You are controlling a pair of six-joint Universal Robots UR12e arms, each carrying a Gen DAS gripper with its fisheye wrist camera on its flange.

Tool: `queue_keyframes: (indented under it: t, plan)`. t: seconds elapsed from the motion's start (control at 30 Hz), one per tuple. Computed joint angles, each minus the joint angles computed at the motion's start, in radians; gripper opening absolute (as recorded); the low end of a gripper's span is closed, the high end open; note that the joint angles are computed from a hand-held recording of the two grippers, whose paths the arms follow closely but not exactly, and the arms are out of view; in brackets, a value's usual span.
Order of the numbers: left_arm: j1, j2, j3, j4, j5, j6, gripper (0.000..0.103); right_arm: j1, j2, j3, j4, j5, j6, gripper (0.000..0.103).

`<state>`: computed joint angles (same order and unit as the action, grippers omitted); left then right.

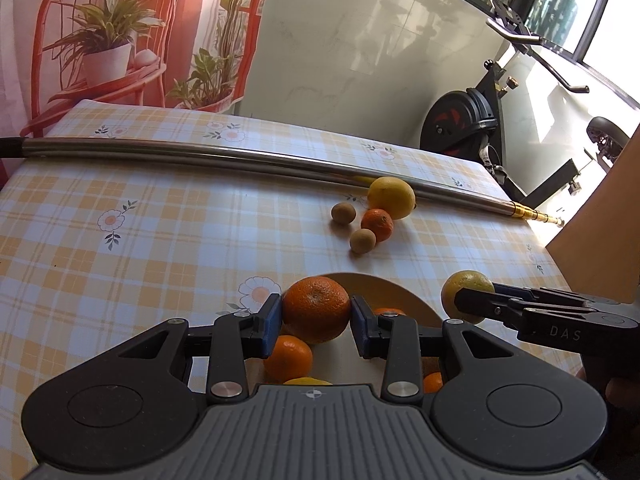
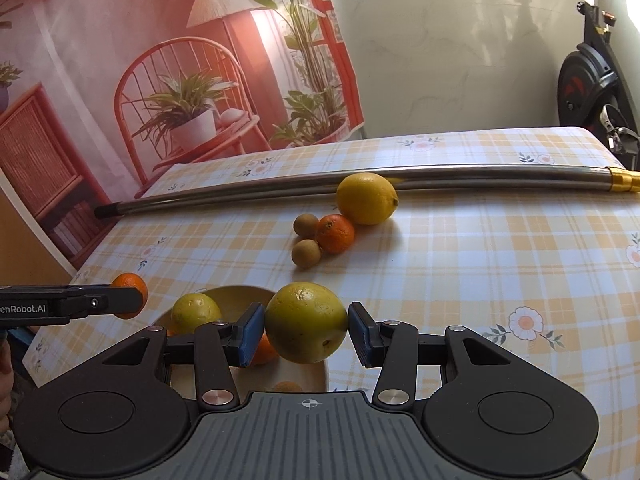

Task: Organize fruits
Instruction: 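Carry the orange and lime over the white plate with both tools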

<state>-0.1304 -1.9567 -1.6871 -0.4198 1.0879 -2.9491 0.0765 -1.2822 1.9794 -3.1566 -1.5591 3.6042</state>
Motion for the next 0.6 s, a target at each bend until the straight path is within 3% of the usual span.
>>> queue_keyframes:
  t: [0.6]
  plan:
    - [0.006,0.030,-0.044,-0.002,-0.016,0.020,0.039,0.018,-0.015,0.013,-0.004,0.003,0.004,0.042]
